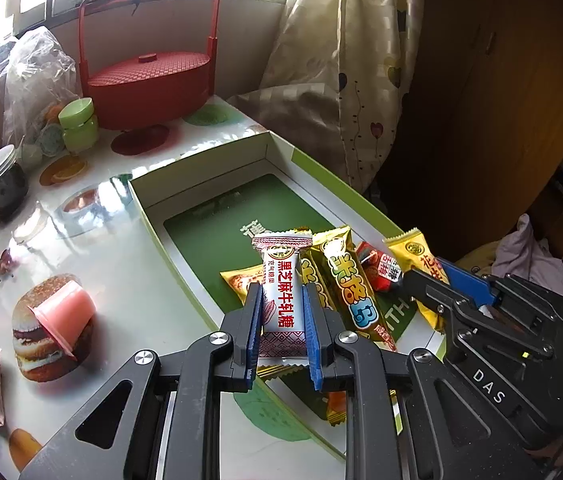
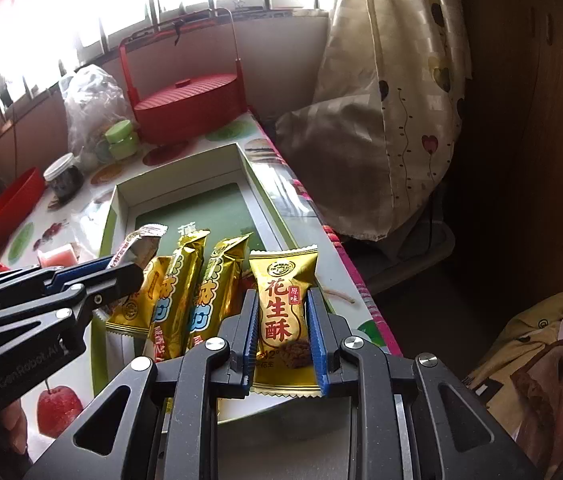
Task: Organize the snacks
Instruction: 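Open the right tool to drop its packet while the left tool releases the milk-candy packet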
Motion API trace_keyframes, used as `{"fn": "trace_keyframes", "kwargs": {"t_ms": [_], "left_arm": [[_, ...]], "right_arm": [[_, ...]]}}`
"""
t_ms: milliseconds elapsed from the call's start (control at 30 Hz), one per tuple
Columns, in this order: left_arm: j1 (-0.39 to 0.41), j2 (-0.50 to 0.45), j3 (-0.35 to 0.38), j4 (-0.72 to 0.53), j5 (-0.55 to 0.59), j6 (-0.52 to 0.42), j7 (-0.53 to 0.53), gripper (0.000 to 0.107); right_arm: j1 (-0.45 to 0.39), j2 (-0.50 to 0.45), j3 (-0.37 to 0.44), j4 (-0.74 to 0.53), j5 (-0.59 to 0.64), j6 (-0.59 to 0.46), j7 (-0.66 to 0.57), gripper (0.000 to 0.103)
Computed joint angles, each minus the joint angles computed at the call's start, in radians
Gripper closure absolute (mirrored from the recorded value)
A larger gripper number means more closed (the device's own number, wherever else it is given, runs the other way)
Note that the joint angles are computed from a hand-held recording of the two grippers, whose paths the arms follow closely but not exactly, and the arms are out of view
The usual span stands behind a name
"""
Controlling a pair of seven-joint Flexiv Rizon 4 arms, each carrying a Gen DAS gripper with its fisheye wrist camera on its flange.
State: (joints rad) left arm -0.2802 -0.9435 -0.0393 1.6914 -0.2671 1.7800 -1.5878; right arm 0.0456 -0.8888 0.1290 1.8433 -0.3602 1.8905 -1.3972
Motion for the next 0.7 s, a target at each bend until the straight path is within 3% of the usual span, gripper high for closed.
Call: {"fn": "trace_keyframes", "kwargs": {"t_ms": [433, 633, 700], "left_arm": [[-0.014, -0.013, 0.015, -0.019, -0.003, -0.027, -0.006, 0.086], [-0.013, -0.013, 0.014, -0.019, 0.001, -0.026, -0.008, 0.085], [-0.020, -0.011, 0.022, -0.019, -0.003, -0.028, -0.012, 0.080]], "right_arm": [[-0.047, -0.019, 0.052, -0.017, -0.036, -0.018, -0.003, 0.081], [-0.028, -0.016, 0.032, -0.012, -0.026, -0.002, -0.004, 0.075], [-0.026, -0.015, 0.031, -0.011, -0.027, 0.000, -0.004, 0.074]]}}
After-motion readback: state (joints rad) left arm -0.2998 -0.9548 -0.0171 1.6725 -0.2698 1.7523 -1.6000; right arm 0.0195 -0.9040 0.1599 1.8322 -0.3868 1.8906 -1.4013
